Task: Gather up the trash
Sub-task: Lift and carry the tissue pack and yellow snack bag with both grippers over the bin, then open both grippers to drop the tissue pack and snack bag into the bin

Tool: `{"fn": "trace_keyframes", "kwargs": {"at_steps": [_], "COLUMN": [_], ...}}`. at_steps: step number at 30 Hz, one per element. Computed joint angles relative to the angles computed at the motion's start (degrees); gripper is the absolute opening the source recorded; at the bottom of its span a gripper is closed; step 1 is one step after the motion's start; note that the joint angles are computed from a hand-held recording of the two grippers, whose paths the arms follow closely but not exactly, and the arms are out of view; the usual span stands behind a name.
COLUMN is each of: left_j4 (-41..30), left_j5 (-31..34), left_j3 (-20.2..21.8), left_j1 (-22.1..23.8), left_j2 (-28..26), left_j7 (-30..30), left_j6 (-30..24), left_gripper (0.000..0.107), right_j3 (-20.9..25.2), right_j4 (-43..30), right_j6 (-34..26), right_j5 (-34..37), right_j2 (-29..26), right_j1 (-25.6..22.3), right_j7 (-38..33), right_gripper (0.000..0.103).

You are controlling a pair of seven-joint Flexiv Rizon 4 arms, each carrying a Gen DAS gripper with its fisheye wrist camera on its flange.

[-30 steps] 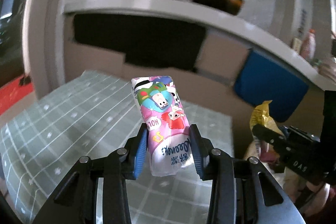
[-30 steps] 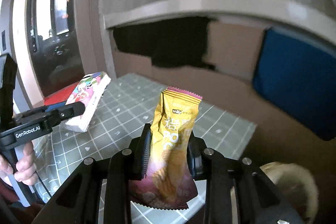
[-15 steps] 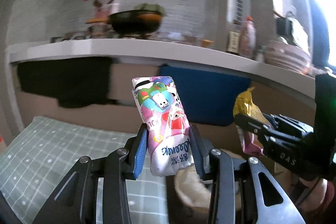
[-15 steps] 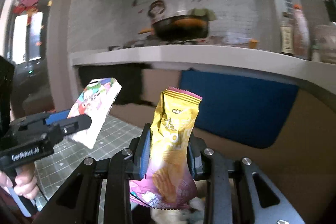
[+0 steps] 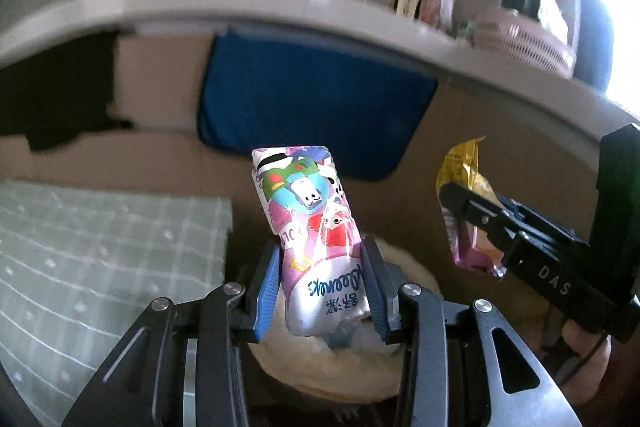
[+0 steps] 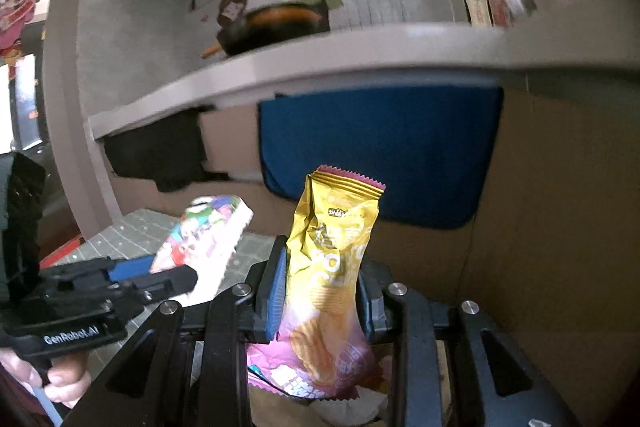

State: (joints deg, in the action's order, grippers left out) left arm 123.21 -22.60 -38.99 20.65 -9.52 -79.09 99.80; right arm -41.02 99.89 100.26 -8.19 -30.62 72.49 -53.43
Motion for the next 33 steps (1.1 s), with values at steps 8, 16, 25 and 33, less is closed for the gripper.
{"fn": "trace_keyframes", "kwargs": {"at_steps": [8, 16, 25, 33], "left_j4": [-5.95, -10.75, -2.86, 6.33], "left_j5": [-2.87, -10.87, -14.50, -8.96], "left_j3": [3.95, 1.02, -9.89, -4.43], "left_j1": [-5.43, -5.87, 4.85, 4.38], "left_j2": [-9.99, -17.79, -11.90, 1.25], "left_j7": [3.69, 10.65, 8.79, 2.55], "left_j6": [-9.01, -13.01, -5.28, -0.60], "left_gripper": [0.040, 0.051, 0.061, 0.061], "right_j3": [10.32, 13.88, 21.10, 13.26], "right_j4": [-2.05, -2.93, -4.20, 0.09], "right_j6": [-2.40, -4.62, -7.01, -5.41], "right_j5": [-2.00, -5.98, -11.64, -14.50], "right_j2": [-2.49, -3.87, -4.60, -3.62], "right_j1": [-10.10, -14.90, -20.57, -13.41], "right_j7": [3.57, 8.22, 11.98, 16.93], "right_gripper": [0.028, 0.028, 0.031, 0.055]}}
